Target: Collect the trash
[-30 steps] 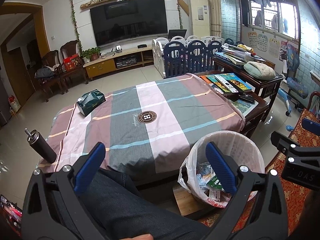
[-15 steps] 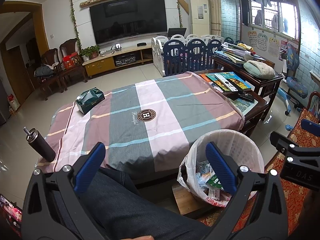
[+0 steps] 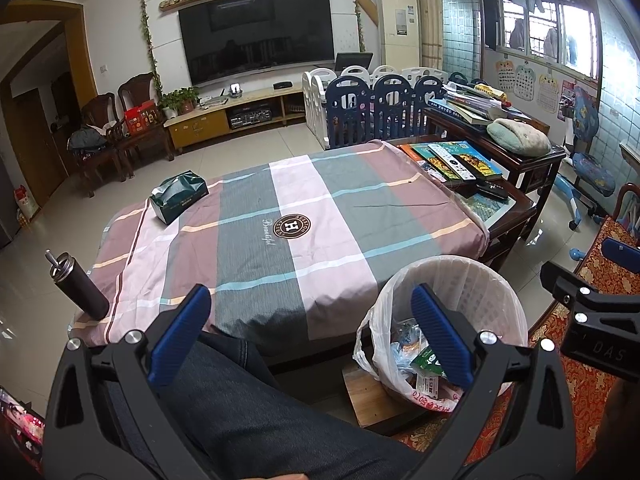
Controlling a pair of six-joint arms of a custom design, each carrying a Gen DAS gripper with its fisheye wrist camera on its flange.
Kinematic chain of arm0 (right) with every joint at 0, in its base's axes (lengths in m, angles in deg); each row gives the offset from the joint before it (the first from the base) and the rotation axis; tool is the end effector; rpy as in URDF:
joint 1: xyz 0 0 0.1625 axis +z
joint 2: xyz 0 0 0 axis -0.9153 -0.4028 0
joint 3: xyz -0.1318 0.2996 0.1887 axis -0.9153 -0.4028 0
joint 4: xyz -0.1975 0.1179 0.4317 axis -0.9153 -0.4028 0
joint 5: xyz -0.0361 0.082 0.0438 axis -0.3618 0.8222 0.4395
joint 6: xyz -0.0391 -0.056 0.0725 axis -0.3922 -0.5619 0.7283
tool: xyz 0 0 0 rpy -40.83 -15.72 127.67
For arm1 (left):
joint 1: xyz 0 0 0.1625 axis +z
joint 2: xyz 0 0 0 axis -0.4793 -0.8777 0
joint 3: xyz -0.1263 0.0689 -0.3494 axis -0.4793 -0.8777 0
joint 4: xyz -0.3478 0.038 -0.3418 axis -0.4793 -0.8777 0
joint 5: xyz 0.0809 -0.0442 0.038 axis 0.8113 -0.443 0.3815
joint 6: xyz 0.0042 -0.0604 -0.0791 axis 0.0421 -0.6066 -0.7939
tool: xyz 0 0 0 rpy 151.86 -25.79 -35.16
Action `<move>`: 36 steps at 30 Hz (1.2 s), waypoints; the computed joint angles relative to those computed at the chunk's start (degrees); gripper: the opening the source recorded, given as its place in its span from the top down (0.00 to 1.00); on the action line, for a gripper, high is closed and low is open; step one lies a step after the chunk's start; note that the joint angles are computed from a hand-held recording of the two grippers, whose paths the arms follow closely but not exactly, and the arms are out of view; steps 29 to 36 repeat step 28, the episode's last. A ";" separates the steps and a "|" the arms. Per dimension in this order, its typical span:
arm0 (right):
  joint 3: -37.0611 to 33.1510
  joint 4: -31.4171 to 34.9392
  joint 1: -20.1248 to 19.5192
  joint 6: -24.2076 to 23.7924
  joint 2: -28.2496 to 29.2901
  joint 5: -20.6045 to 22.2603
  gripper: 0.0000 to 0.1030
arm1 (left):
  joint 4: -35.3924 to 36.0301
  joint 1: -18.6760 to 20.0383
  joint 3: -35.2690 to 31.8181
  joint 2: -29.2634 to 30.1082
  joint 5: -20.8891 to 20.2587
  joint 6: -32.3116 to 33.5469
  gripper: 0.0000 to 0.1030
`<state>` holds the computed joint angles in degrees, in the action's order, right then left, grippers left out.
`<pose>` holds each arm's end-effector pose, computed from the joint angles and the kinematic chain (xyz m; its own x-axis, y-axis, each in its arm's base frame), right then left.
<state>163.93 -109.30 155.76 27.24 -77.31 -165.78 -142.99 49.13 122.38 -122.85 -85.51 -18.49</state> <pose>0.0926 -0.4660 0.3755 -0.6463 -0.2783 0.7105 -0.6650 0.6620 -0.3456 -0.4422 -0.4030 0.0256 -0.5869 -0.3150 -0.7459 0.4551 0.6336 -0.6256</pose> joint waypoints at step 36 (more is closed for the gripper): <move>0.06 0.95 -0.79 0.54 -1.60 4.09 0.03 | -2.64 1.39 1.86 -2.44 -1.61 1.08 0.03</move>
